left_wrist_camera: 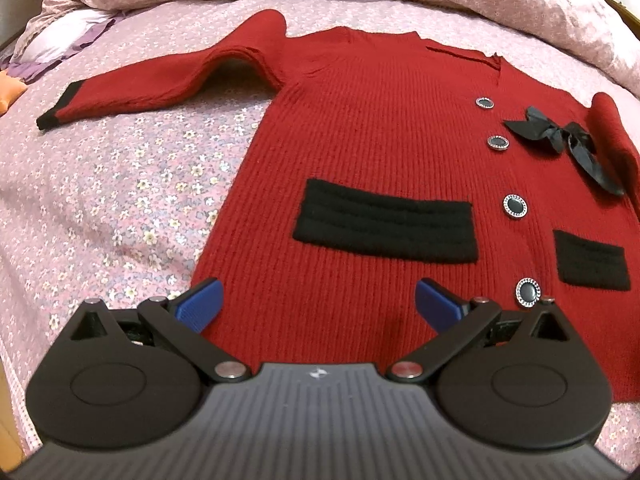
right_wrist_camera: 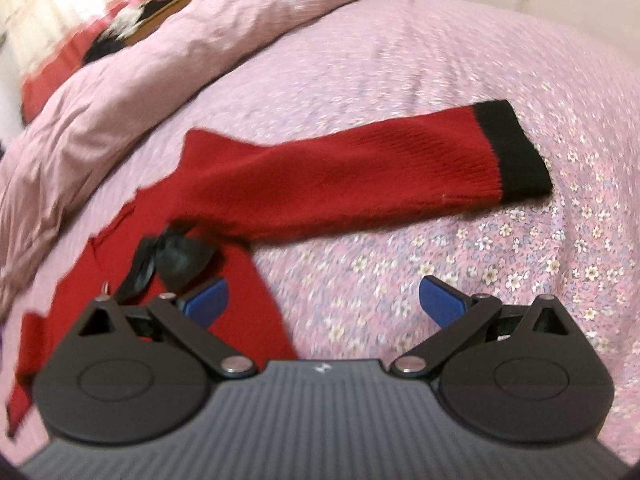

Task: Fold small clothes
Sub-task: 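Move the right gripper to the black cuff of the nearest sleeve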

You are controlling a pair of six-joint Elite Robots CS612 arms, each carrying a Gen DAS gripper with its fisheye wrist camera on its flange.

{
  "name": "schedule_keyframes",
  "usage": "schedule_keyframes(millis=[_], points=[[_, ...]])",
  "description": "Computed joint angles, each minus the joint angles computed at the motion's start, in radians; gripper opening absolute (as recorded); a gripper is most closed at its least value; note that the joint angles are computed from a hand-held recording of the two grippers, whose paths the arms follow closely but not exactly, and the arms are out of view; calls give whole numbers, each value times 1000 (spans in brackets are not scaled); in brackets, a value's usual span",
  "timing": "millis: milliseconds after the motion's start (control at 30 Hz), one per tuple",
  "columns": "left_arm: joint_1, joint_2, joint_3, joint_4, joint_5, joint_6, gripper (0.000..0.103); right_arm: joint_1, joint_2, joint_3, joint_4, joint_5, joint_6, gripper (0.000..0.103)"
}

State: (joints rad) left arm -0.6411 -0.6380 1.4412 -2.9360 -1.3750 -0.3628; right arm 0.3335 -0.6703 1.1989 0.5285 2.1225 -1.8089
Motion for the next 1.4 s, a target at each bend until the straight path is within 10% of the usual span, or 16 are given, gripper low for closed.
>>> schedule_keyframes(millis=[333,1400], points=[[-6,7,-22,37,24,11,103,-35,57,-47,71,23,151,103],[-19,34,-68,127,37,5,103,-47,165,-170,168,201,103,103]])
